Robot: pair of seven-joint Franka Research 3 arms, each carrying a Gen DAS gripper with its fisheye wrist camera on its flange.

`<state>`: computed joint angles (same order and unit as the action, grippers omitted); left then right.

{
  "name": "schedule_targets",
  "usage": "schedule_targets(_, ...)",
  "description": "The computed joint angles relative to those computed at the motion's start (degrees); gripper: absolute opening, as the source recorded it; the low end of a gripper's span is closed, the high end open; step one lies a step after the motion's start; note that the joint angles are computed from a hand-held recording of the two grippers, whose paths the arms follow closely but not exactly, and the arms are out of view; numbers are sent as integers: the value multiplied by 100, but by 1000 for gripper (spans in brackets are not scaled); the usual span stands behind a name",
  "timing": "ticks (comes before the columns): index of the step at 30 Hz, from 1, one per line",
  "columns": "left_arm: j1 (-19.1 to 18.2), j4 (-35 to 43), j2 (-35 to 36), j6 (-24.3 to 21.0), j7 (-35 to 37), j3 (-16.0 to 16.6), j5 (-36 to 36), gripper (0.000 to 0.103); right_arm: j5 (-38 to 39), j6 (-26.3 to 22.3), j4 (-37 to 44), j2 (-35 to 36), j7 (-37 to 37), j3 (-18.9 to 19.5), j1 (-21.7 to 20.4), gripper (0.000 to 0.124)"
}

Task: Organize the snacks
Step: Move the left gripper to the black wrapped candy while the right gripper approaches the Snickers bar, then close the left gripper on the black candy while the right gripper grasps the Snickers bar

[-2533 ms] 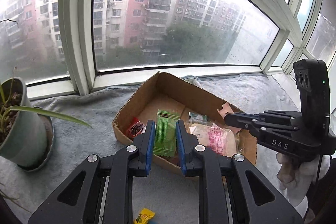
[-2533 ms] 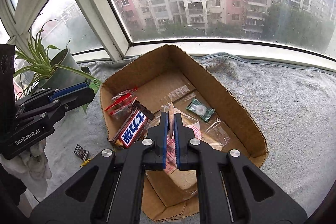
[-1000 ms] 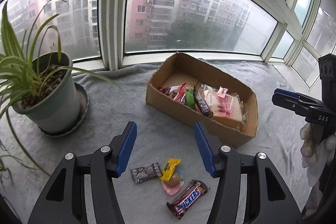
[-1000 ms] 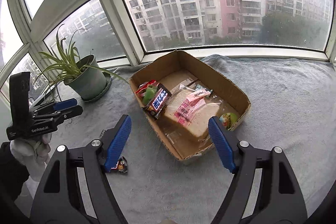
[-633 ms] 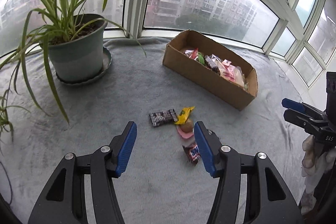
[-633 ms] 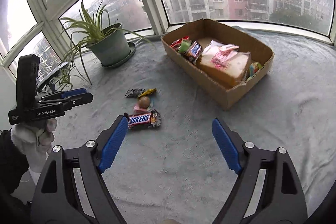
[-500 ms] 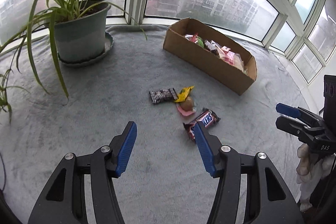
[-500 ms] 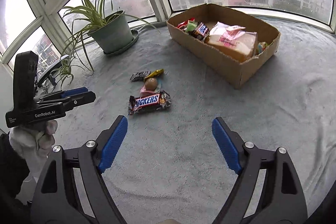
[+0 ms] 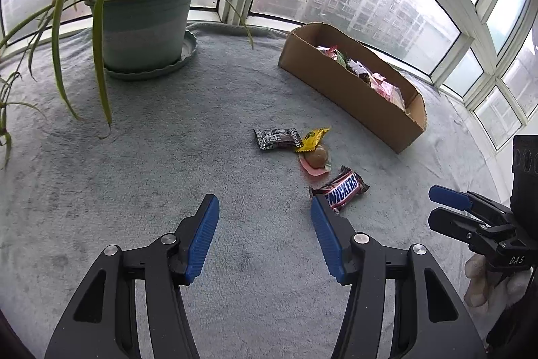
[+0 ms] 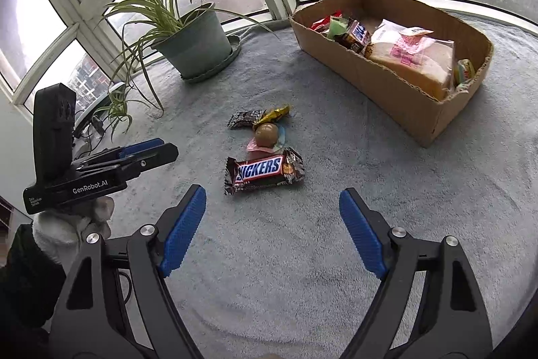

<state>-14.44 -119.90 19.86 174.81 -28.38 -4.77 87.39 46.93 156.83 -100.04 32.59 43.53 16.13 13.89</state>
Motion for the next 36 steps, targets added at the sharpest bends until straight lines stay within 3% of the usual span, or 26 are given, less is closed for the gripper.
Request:
schedule_targets(2,36,126,85,63,146,19,-34,56,-86,-545,517,309,156,-13,-57,64)
schedule_targets(4,68,287,213,102,407,44,-158,55,-209,-1086,1124,691,391,-59,-57,54)
schedule_targets(7,172,506,462,349,1180,57,-791,40,-529,-1762,2042,1277,768,-174,38,54)
schedule_targets(11,505,779,795,441,2491,-224,-1925,39,-932,-2405,3050,1910,1182,-270,166,53)
schedule_targets(15,1202,1111,1247,419,3834,-958,-3009,38,-1240,-3041,3923,2435,1479,-306,211,53)
schedule_targets(18,1867,1363,1674,290,4827,-1747,-3695,36,-1349,-3466,4415,2734,1594,-290,206,53)
schedule_targets(25,2504,1780,2327,-385,6305,-2687,-4732,35,-1568,-3733,4656,2882,1729,-361,266,53)
schedule_targets(26,2484,1726,2297,-281,6340,-2644,-4781,34,-1556,-3773,4619,2856,1710,-345,235,53)
schedule_targets(29,2745,1524,2306,-210,6725,-2939,-5102,33,-1538,-3875,4380,2695,1555,-318,182,53)
schedule_targets(33,2379,1180,1887,-269,6869,-2607,-5133,33,-1745,-3472,3601,2202,1223,-473,332,53)
schedule_targets(36,1707,1075,1547,-434,6718,-1966,-4992,33,-2016,-2757,2845,1752,859,-585,532,55)
